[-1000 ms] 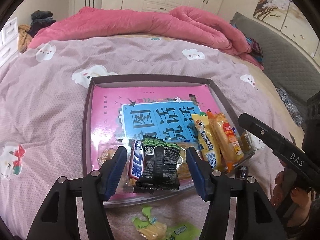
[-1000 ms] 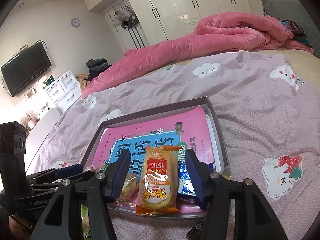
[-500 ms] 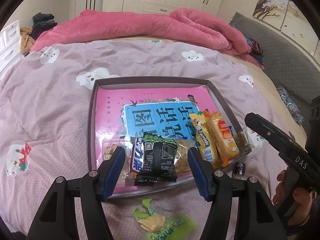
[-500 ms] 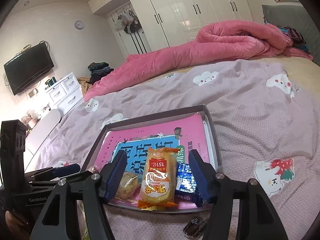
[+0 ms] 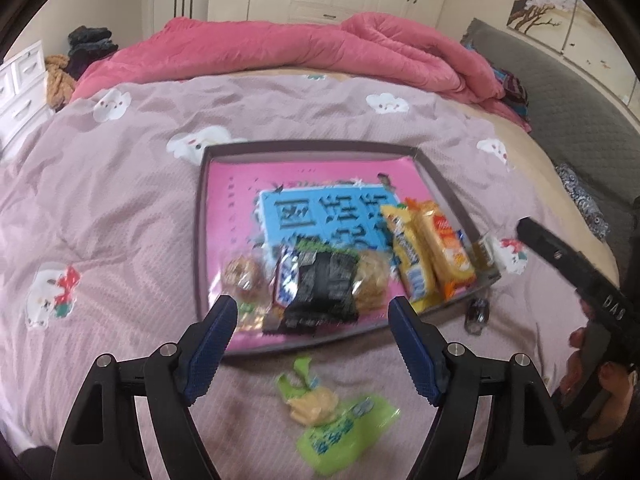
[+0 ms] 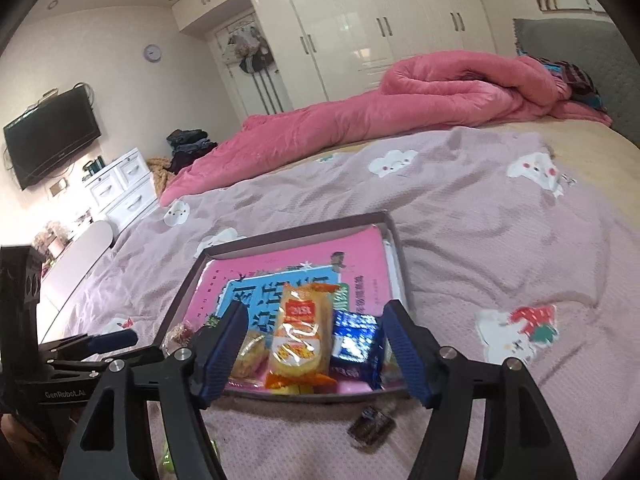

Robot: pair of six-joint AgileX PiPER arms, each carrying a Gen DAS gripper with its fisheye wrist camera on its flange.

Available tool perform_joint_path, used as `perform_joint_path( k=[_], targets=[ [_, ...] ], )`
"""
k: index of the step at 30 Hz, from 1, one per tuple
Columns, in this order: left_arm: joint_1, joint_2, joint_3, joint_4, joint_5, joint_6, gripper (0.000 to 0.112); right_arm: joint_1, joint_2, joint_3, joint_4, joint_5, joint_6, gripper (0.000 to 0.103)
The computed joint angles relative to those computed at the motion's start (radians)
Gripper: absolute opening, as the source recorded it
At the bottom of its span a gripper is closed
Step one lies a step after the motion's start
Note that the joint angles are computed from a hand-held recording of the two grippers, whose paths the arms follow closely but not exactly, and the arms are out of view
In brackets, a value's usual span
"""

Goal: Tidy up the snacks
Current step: 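Open both tools and pull them back from the tray, then grasp the green-and-clear bag with the left tool while the right tool grasps the dark round candy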

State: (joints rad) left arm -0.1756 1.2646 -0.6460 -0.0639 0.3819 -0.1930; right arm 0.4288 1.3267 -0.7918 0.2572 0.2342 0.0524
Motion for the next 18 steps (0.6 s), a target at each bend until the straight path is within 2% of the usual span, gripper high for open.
perform_joint_path(
  k=[9,11,13,18],
  targets=[
    [0.029,-0.028,0.081,-0.071,0.033,0.083,0.079,-0.050,-0.050,0.053,-0.046,0.063,0.082,0.071],
    [0.035,-0.017,0.098,-0.123,0.036,0.121,0.079,-0.066,-0.055,0.065,-0.017,0.081,0.062,0.071],
    [0.027,0.005,0.105,-0.117,0.039,0.100,0.079,-0.075,-0.057,0.078,0.001,0.098,0.055,0.071],
    [0.019,0.052,0.124,-0.176,0.015,0.124,0.079,-0.077,-0.028,0.098,-0.039,0.143,0.093,0.071]
  ],
)
